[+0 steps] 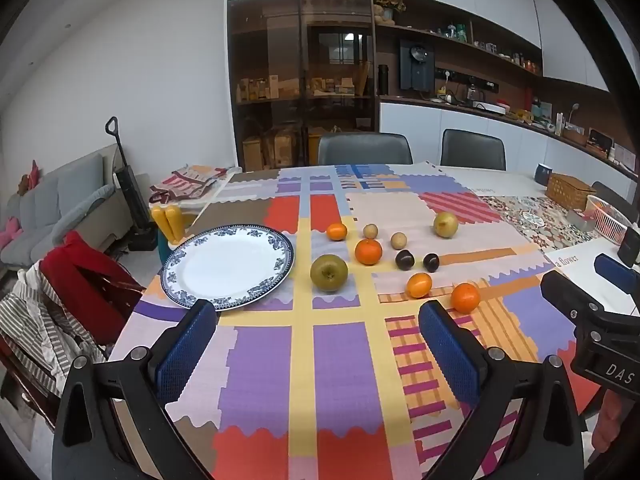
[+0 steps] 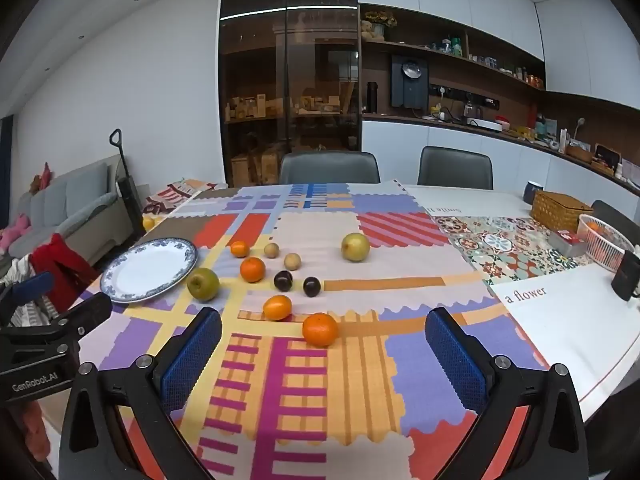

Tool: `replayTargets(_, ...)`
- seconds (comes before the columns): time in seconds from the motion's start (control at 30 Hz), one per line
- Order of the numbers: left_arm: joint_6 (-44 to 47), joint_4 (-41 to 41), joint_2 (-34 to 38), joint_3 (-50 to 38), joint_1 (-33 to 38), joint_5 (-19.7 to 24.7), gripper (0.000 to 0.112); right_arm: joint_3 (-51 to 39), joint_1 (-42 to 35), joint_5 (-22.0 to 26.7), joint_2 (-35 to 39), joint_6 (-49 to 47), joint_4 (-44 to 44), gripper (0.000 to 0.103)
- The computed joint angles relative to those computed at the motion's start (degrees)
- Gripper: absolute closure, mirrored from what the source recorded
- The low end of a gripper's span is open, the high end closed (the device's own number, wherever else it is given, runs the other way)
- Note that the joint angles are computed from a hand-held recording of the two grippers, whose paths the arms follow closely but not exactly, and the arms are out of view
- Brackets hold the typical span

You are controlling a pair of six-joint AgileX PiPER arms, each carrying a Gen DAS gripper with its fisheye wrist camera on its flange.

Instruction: Organize fruits

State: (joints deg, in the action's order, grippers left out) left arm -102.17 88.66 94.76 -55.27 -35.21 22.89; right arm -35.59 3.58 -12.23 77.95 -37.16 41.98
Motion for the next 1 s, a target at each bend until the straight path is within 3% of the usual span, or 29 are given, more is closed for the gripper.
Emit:
replayTargets(0.43,-3.64,4.79,-0.03,0.22,1.57,-2.04,0.009,0.15,0.14,0.1,-0.23,-0.62,0.59,0.001)
replayTargets(0.63,-6.91,7.17,-1.61,2.24,-0.26,0.5,0.009,-0.05,0.57,0.04,-0.21,-2.15,2.34,0.001)
replayTargets(0.73,-7.92,8.08,-1.67,2.48,-0.63,1.18,0.009,-0.33,2.05,-0.41,-0.55,-7.78,8.64,0.001)
replayTargets(1.0,-8.12,8.3,-1.83,2.63,-1.12,2.01,0.009,-0.15,1.53,-0.25,-0.59,-5.75,6.26,0.001)
